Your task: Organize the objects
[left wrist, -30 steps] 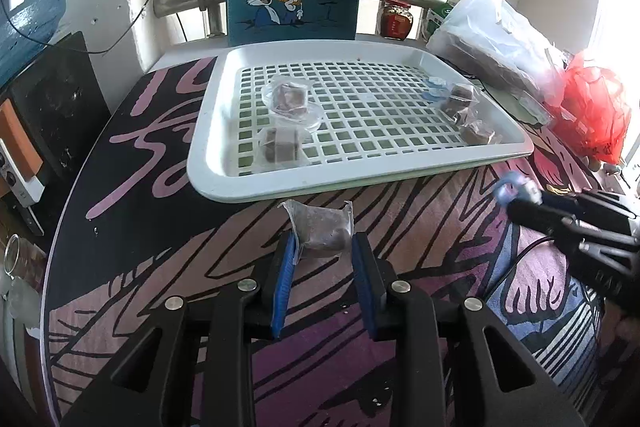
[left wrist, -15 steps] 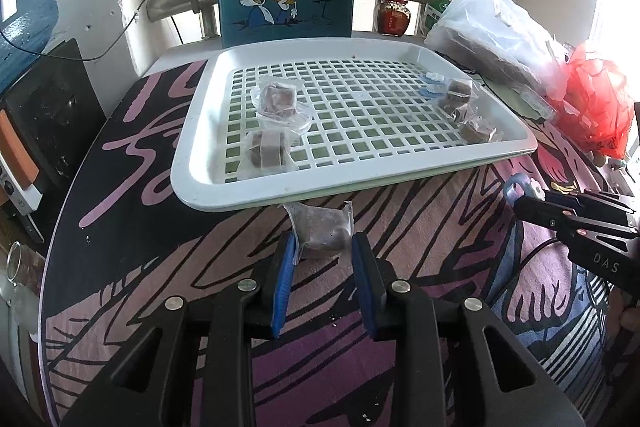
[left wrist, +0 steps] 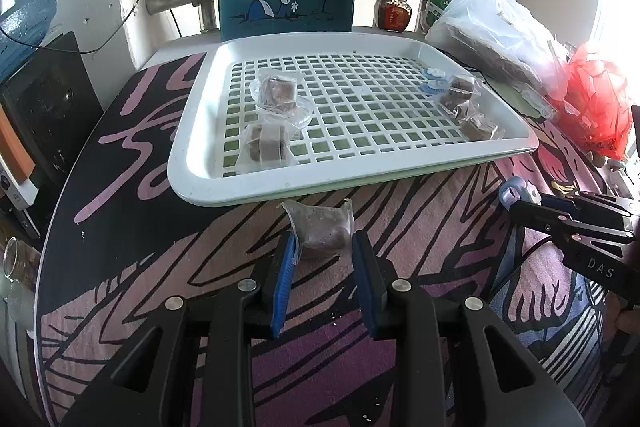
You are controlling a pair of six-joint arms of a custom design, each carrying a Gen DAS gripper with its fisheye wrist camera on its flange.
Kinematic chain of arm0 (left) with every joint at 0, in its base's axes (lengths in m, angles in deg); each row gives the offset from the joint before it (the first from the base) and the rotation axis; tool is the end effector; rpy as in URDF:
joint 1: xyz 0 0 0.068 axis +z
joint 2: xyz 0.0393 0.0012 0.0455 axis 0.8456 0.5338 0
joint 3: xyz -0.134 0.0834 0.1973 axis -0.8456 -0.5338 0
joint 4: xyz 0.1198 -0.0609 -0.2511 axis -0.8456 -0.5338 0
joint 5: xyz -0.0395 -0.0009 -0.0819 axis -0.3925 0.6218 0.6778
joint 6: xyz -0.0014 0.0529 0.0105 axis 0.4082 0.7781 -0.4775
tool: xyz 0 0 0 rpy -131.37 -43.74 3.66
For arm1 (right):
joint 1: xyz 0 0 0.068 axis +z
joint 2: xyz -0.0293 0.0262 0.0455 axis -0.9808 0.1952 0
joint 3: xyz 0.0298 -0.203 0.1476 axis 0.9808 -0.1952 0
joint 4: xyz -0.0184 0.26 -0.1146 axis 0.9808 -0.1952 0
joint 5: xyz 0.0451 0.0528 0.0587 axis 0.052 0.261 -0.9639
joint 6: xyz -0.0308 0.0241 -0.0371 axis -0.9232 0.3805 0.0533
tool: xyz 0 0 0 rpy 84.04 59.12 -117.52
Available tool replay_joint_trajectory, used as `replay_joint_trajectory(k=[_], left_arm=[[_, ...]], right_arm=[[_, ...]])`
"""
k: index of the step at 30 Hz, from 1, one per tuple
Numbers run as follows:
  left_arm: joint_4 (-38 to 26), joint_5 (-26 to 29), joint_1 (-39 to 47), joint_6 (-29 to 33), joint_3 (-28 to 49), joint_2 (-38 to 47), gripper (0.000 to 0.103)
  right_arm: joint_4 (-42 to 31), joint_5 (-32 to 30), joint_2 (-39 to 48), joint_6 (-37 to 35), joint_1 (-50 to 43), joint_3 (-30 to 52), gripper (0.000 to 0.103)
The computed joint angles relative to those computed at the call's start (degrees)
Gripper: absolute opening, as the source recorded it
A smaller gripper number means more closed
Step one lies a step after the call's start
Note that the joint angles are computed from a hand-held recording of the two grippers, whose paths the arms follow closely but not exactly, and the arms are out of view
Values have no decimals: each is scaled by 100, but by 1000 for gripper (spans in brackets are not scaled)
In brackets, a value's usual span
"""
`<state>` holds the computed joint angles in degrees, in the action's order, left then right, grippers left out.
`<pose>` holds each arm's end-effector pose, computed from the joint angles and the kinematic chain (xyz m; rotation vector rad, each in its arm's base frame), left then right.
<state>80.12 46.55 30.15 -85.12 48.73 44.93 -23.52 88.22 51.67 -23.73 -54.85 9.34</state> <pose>0.2338 -0.1201 0.0283 0.4009 2.3983 -0.2160 0.1800 0.0730 0.0185 0.0378 2.4388 0.1514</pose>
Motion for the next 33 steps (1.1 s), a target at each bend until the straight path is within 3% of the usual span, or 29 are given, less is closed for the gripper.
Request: replay_joint_trajectory(k=[33], left_arm=[[-120, 63, 31, -73, 111, 131, 27]], right_arm=[[-34, 45, 3, -6, 35, 17, 20]])
